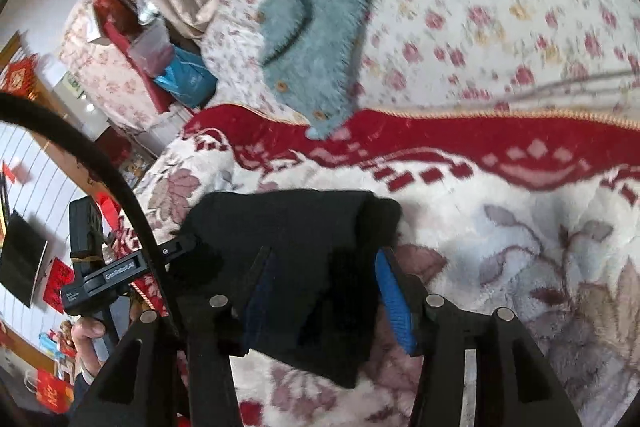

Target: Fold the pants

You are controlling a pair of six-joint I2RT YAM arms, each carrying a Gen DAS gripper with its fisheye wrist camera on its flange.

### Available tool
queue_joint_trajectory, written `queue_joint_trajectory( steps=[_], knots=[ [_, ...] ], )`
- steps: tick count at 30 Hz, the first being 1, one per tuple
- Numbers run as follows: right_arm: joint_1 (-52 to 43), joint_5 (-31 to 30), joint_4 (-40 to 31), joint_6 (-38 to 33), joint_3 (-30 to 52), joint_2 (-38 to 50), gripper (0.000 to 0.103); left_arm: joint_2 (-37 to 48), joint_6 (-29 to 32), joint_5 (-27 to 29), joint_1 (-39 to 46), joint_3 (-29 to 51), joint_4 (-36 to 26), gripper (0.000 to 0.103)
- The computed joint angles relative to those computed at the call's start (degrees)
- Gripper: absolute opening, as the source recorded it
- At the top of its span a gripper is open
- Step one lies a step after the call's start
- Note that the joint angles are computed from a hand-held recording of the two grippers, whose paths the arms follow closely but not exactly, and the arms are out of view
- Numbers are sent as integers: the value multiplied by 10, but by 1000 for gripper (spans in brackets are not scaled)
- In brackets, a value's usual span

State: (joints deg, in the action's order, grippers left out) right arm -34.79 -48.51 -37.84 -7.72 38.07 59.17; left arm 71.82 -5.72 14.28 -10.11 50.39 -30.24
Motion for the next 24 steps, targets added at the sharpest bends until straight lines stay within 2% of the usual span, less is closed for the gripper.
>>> queue_joint_trajectory(
  steps=[4,7,10,15,24],
  knots=[
    [49,26,-1,52,-1,-75,50,-59,-20,-57,-34,-12,-10,76],
    [104,83,6,89,-3,-120,52,-97,-32,-103,-66,-24,-14,76],
    [154,133,8,113,-11,-156,53,-129,-46,-137,-95,-35,-23,76],
    [203,172,10,129,-23,-188,53,-167,-62,-201,-139,-47,-41,76],
    [195,152,-11,122,-24,-222,53,-204,-98,-229,-178,-50,-75,76]
  ],
)
